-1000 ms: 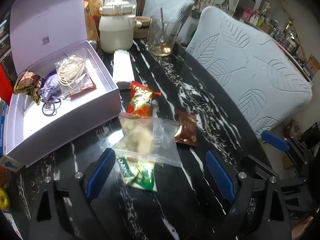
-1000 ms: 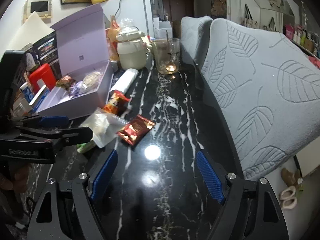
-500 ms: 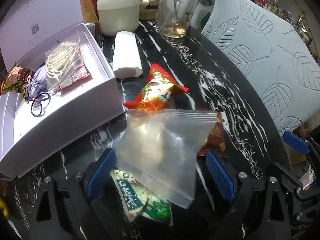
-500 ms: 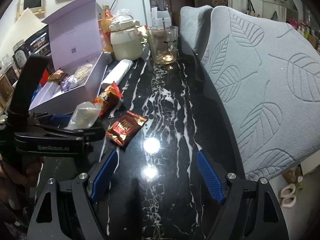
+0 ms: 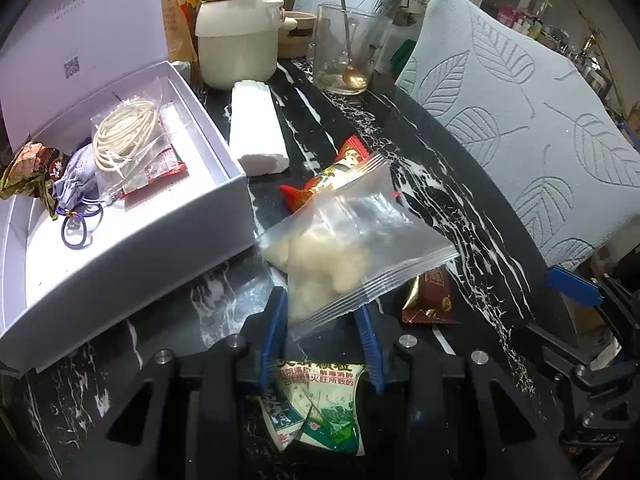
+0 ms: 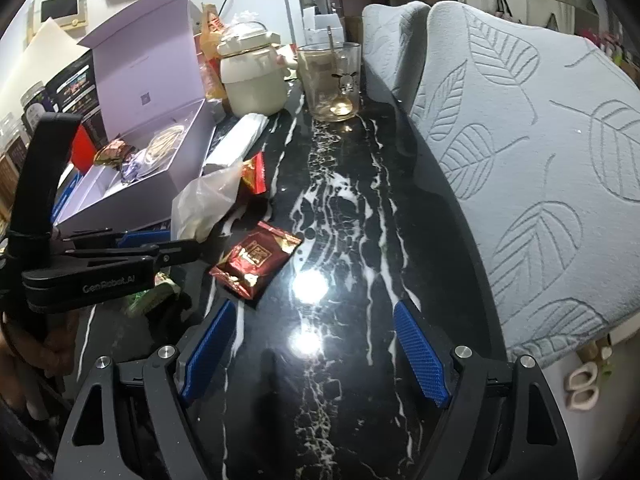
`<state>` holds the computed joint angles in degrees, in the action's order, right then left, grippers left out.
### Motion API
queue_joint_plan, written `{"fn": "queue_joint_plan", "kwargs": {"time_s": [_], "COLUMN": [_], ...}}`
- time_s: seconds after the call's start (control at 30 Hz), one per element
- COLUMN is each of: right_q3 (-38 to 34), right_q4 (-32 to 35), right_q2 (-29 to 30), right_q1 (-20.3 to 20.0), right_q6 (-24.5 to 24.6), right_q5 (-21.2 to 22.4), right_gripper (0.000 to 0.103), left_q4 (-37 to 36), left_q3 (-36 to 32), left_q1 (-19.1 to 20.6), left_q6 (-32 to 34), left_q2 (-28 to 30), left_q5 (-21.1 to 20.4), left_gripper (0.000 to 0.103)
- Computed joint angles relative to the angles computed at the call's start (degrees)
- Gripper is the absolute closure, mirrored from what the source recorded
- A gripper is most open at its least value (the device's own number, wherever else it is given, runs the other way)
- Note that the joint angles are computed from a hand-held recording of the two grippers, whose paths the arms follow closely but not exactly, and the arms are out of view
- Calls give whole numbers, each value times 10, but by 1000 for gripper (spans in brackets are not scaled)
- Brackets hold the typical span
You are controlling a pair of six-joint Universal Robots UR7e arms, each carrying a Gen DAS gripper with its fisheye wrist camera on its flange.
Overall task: Organize soft objects
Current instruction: 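Reach the left tool to the clear zip bag of pale snacks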
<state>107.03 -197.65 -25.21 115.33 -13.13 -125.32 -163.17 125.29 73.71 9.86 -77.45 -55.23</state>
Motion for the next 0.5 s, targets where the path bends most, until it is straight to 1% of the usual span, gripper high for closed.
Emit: {"fn": "queue_joint_plan", "kwargs": {"time_s": [0.13, 0.3, 0.43, 0.5], "right_q3": [-4, -3, -1, 1], "right_q4": [4, 9, 11, 9], "right_q2": [4, 2, 1, 0], "right_q1": [2, 0, -2, -3], "right_q6": [1, 7, 10, 10], "right_q5": [-3, 4, 8, 14], "right_gripper": [21, 21, 21, 21], "left_q4": [17, 44, 43, 39], "left_q3": [1, 19, 33, 34], "left_q1": [-1, -13, -23, -27], "left_q6": [-21, -41, -45, -47], "left_q2": [-13, -51, -77, -81], "left_q5": [-5, -1, -5, -11], "left_gripper": [68, 68, 68, 68]}}
